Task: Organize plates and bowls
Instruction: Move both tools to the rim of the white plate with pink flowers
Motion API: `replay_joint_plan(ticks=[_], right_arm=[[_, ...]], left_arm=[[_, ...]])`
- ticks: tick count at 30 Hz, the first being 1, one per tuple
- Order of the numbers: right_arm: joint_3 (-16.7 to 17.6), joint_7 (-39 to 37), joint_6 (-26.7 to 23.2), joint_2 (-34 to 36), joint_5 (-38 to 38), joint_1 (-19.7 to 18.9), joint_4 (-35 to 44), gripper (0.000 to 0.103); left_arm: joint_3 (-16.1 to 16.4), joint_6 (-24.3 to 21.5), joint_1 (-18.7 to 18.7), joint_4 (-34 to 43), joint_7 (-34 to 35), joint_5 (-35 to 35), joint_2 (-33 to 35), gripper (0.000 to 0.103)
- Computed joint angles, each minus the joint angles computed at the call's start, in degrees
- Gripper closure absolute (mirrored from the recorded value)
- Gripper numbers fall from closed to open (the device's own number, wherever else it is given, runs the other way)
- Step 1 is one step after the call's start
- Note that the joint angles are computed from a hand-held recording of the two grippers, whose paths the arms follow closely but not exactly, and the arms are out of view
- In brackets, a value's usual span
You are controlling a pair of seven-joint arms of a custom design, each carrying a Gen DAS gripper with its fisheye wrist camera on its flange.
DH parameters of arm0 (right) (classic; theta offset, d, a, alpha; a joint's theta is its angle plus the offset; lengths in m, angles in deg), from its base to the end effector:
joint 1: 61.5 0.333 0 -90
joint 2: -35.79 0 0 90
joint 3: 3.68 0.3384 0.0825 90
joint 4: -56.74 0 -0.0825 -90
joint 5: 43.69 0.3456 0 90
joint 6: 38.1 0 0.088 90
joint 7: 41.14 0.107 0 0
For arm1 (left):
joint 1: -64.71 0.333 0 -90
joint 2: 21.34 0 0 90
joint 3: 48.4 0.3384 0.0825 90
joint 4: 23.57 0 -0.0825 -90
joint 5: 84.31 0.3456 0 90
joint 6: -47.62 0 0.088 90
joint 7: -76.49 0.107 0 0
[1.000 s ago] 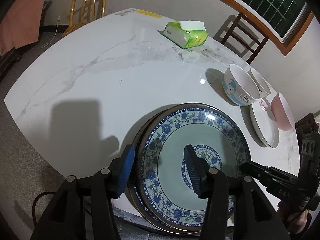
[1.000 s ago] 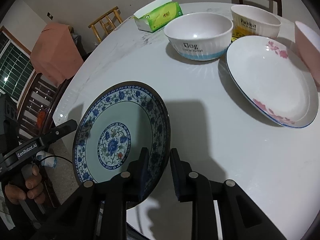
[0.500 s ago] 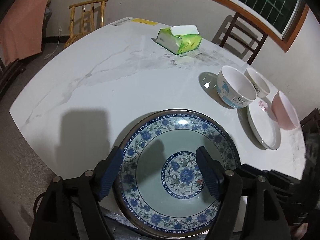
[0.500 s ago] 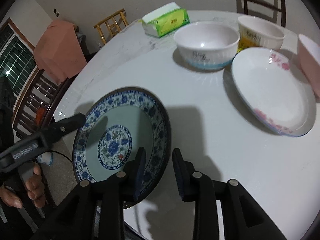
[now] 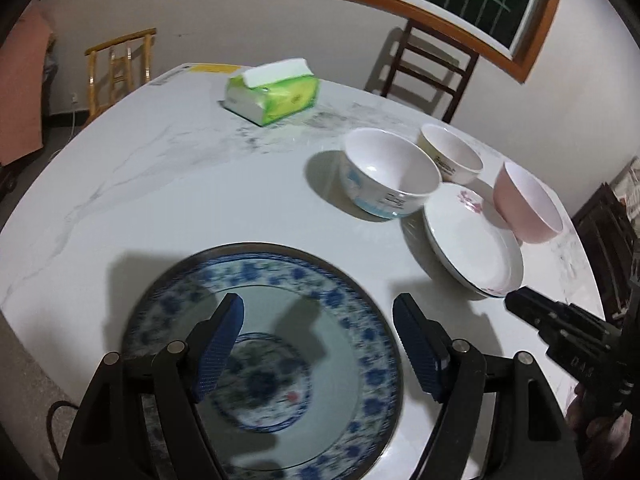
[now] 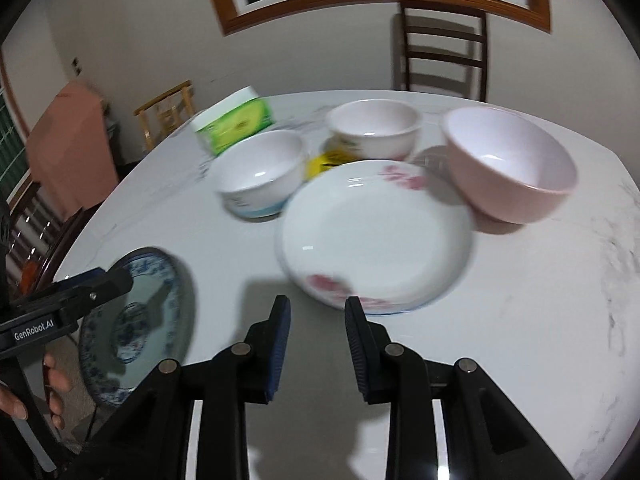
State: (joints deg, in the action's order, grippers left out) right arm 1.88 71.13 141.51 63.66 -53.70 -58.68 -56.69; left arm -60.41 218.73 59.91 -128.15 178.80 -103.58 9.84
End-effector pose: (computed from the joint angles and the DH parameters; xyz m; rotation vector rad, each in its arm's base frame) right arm 0.6381 0.1014 0.3471 -1.7016 1.8717 -0.4599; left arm 0.6599 -0.1516 0.3546 -1.8363 2.0864 -0.8830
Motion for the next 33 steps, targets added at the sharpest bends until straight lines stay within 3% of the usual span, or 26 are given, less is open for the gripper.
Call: replay_joint_plan(ticks=[2,4,7,9,15,20,27,33], right_arm=[[-1.66,0.55,-0.38,-0.15,-0.11,0.39,-0.07,0.074],[-0.74,0.14,-0.65,0.11,0.45,-1.50,0.13,0.074],[0.27,-0.35,-1.37,0.65,1.45,-3.51,0.67,0.074],[-0.14,-0.44,-1.96,1.43,1.72,-3.73,1.70,0.074],[-1.05,-1.24,-0.23,2.79,1.65,-4.75,2.92,0.074],[3.28,-3.09,-0.04,5.68,2.98,-9.86,5.47,0.074],[9.95,-7.54,-1.18,10.08,4.56,-15.98,9.78,0.074],[12.56,-12.28,-3.69,12.92,6.52,-17.76,13.85,0.074]], left_arm=[[1.97,-2.00,-2.29,1.78,-1.50,1.72,0.82,0.030],[4.97,-4.27,-5.60,4.04,-4.25,4.59,1.89,0.031],[9.84,-3.51,-10.93,6.01,-9.19,9.82,3.33,0.031],[11.45,-3.91,-13.06,8.28,-11.55,12.59,4.76,0.031],[8.18,-6.51,-12.30,15.88,-13.21,14.01,9.36,0.030],[7.08,-8.17,-12.20,21.08,-14.26,13.96,12.76,0.030],[7.02,-14.94,-12.79,30.06,-16.91,14.66,18.20,0.033],[6.70,-18.77,-13.20,36.50,-17.50,15.86,22.01,0.040]])
